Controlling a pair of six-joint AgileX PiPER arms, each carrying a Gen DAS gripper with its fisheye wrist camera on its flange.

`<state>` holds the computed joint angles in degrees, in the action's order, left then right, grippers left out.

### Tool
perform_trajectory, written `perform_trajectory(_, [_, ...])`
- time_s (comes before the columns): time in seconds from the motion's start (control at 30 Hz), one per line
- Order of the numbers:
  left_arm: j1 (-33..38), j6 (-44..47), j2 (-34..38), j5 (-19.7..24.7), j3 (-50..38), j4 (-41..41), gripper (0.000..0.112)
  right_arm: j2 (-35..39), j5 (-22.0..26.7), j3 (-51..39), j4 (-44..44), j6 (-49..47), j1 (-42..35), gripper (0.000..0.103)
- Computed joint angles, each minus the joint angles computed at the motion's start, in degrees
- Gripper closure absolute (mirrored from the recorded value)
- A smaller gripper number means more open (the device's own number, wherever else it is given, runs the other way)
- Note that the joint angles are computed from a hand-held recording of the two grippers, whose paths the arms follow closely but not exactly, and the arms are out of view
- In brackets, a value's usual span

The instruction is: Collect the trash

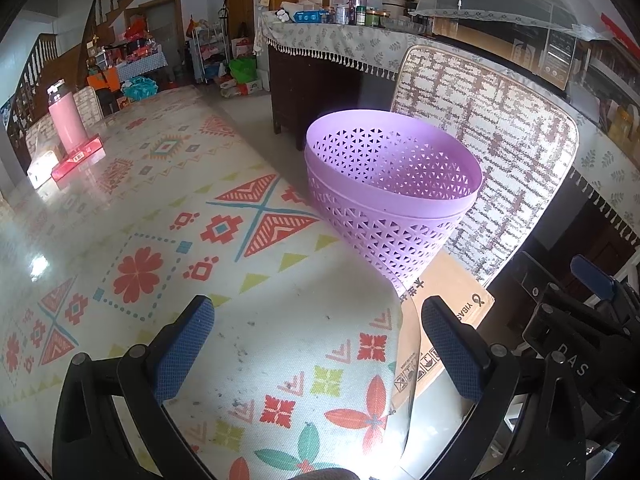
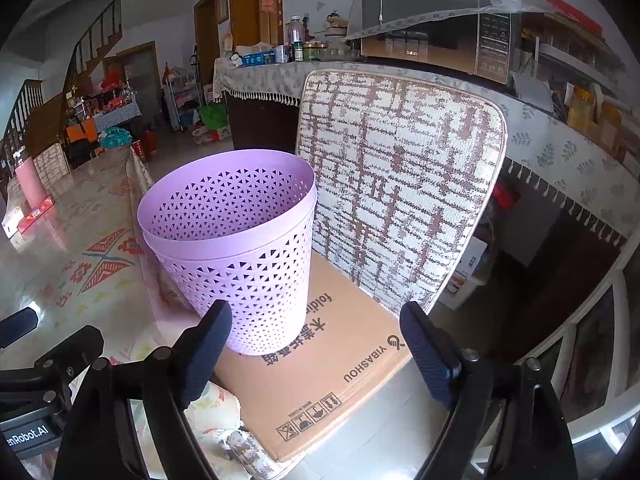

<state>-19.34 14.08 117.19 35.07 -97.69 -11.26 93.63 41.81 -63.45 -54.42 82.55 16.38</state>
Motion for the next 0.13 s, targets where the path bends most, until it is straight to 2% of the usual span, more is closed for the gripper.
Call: perform_trajectory(0.13, [0.2, 1.3, 0.0, 0.8, -0.2, -1.4, 0.009, -0.2, 0.2, 0.1, -0.1, 0.1, 0.1, 0.014])
